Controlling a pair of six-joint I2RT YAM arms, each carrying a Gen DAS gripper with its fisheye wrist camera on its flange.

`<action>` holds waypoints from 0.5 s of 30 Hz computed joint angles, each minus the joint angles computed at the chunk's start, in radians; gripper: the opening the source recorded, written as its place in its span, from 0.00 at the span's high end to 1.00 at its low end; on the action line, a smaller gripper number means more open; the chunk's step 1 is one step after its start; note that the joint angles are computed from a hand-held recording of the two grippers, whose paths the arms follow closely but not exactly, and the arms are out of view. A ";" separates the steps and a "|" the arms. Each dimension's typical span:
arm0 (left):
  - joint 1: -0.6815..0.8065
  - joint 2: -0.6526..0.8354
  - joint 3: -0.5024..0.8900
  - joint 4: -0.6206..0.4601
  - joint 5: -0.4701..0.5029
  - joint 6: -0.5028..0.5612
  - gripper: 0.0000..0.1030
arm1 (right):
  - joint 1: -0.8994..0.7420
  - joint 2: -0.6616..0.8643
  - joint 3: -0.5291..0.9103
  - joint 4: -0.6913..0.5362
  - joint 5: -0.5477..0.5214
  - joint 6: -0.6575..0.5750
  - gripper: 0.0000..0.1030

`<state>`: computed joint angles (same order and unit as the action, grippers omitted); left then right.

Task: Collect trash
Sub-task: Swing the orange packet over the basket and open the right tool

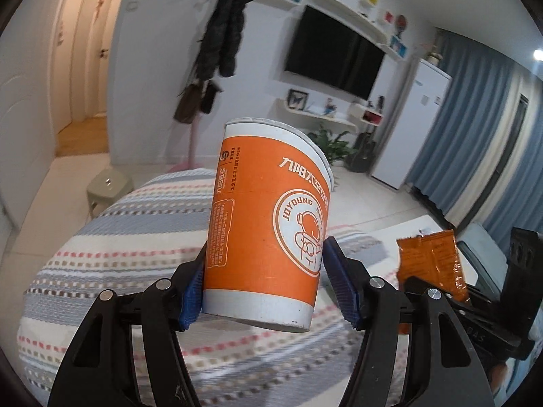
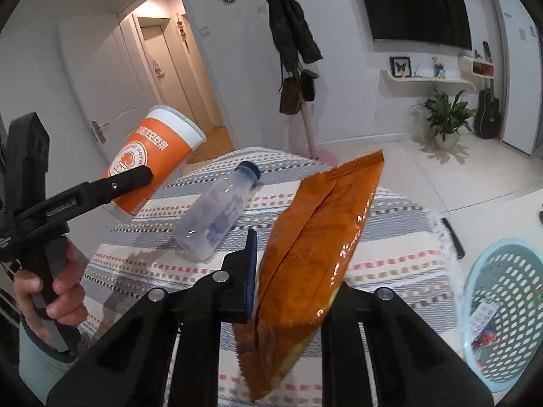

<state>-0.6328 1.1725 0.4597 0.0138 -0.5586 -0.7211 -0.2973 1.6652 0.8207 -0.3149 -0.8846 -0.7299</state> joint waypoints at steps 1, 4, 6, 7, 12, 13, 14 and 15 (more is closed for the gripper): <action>-0.027 0.028 0.023 0.000 -0.013 -0.005 0.40 | -0.010 0.002 0.003 -0.011 -0.003 -0.011 0.88; -0.083 0.094 0.071 0.008 -0.038 -0.018 0.40 | -0.068 0.027 0.037 -0.060 -0.024 -0.068 0.91; -0.116 0.150 0.112 0.010 -0.051 -0.024 0.40 | -0.101 0.032 0.050 -0.079 -0.036 -0.095 0.91; -0.129 0.174 0.130 0.011 -0.054 -0.025 0.40 | -0.123 0.035 0.060 -0.088 -0.044 -0.110 0.91; -0.156 0.298 0.222 0.047 -0.029 -0.015 0.40 | -0.221 0.055 0.116 -0.105 -0.075 -0.146 0.92; -0.162 0.327 0.248 0.056 -0.022 -0.013 0.40 | -0.246 0.068 0.138 -0.106 -0.082 -0.148 0.92; -0.165 0.350 0.267 0.064 -0.014 -0.008 0.40 | -0.265 0.084 0.159 -0.111 -0.085 -0.151 0.94; -0.173 0.385 0.298 0.073 -0.009 -0.003 0.40 | -0.283 0.110 0.191 -0.129 -0.088 -0.163 0.96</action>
